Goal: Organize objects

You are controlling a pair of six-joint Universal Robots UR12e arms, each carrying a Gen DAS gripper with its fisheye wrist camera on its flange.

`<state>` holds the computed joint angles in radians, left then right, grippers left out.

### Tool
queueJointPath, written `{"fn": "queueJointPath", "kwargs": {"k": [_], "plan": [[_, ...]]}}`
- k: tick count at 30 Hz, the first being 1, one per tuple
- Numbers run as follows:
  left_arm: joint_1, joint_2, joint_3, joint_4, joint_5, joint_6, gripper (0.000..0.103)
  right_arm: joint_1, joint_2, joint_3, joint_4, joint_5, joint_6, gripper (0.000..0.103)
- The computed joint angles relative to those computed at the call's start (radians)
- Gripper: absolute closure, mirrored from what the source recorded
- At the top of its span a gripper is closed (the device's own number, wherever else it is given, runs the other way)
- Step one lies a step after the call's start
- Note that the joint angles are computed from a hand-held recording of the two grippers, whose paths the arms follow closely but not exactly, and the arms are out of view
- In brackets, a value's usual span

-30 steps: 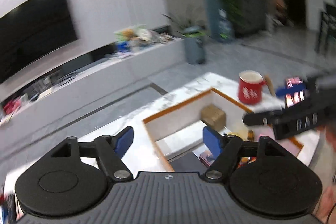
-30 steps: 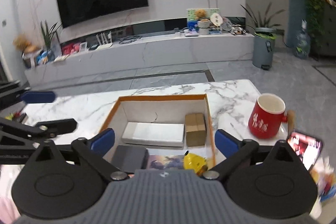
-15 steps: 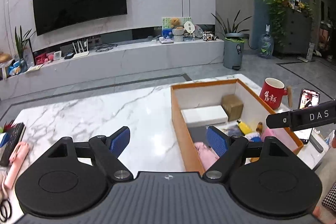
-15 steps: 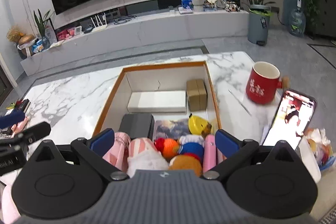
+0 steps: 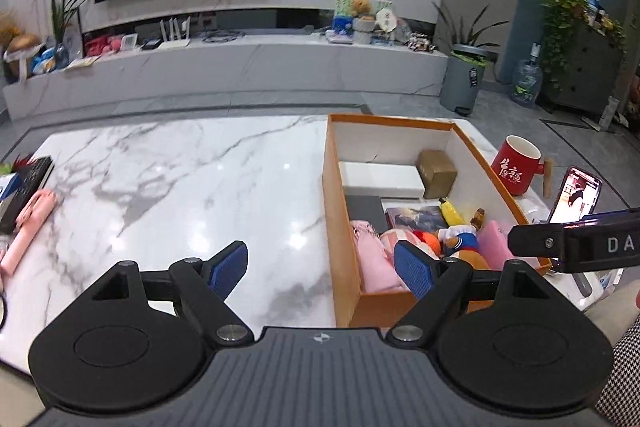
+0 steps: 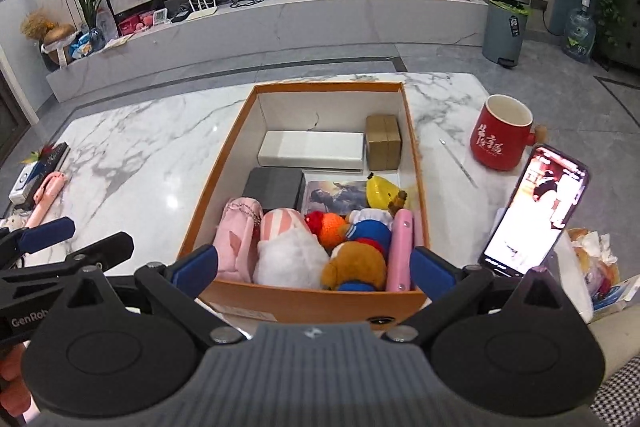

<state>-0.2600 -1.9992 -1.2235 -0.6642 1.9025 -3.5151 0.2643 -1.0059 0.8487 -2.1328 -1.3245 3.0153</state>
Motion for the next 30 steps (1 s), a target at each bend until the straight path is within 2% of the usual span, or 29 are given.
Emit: {"fn": "queueJointPath", "kwargs": {"k": [6, 12, 22, 30], "plan": [[-0.012, 0.007, -0.005, 0.001, 0.027, 0.001, 0.007, -0.003, -0.006, 0.006, 0.009, -0.004, -0.008, 0.001], [-0.017, 0.003, 0.002, -0.035, 0.062, 0.006, 0.007, -0.015, 0.006, -0.011, 0.060, 0.042, 0.019, 0.001], [-0.010, -0.001, 0.000, -0.037, 0.060, -0.002, 0.007, -0.005, 0.017, -0.025, 0.098, 0.044, -0.024, 0.001], [-0.006, 0.005, -0.011, -0.029, 0.050, -0.006, 0.007, 0.004, 0.017, -0.026, 0.090, 0.027, -0.041, 0.001]]}}
